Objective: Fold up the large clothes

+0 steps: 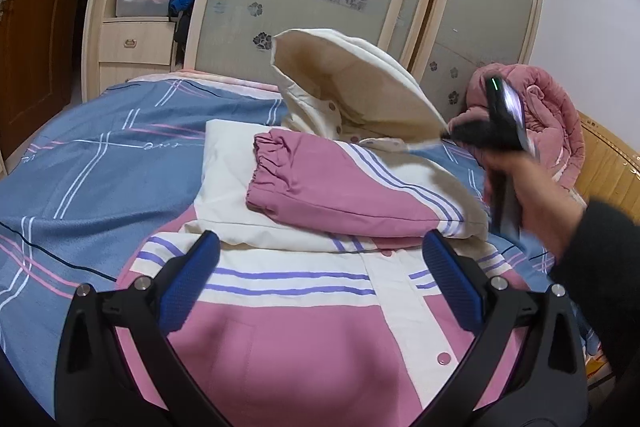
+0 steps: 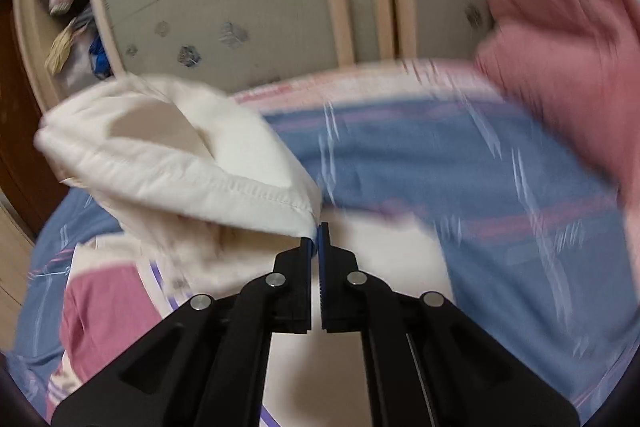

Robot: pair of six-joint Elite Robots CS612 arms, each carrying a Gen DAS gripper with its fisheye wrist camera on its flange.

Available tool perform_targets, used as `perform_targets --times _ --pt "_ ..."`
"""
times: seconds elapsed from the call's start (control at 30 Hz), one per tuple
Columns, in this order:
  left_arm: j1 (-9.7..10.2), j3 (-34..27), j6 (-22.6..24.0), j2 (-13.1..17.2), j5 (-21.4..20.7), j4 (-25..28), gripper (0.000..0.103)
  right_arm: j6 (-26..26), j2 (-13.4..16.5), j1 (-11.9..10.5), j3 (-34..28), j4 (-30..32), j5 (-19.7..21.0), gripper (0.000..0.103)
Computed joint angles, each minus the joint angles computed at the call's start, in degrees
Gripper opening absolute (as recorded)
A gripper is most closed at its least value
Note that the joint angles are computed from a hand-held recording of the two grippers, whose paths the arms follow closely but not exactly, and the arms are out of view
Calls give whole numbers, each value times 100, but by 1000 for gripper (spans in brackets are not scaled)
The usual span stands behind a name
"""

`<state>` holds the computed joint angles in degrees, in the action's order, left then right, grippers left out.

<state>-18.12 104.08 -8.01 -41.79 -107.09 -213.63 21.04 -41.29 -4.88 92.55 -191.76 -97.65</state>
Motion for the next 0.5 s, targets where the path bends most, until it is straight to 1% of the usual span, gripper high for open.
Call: perform_targets --times 0.03,0.13,0.17,0.23,0.27,0.3,0.33,0.37,0.4,0.43,0.5 --pt "-1 1 10 0 -31 14 101 192 39 -57 157 -104 148 2" --pt "-11 -3 69 4 -94 77 101 393 187 -100 329 -315 303 1" --pt "-13 -11 73 10 -125 121 101 419 281 -114 367 -552 374 1" --pt "5 -51 -8 33 -241 211 101 524 374 -163 421 -945 588 2" --pt "15 -71 -65 48 -298 235 101 547 384 -191 469 -1141 723 7" --pt "31 -93 -150 63 -373 257 101 544 376 -211 512 -1295 838 28" --pt "59 -131 -302 91 -481 277 101 547 345 -217 572 -1397 924 46" --pt "66 -149 -384 111 -531 274 101 579 284 -208 674 -1551 996 78" --pt "90 -182 -496 134 -652 304 101 635 230 -199 791 -1819 1000 85" --pt "111 -214 -567 152 -745 345 101 702 185 -176 903 -2106 1006 85" --pt "145 -264 -703 187 -892 379 101 877 36 -184 1272 -2697 1286 85"
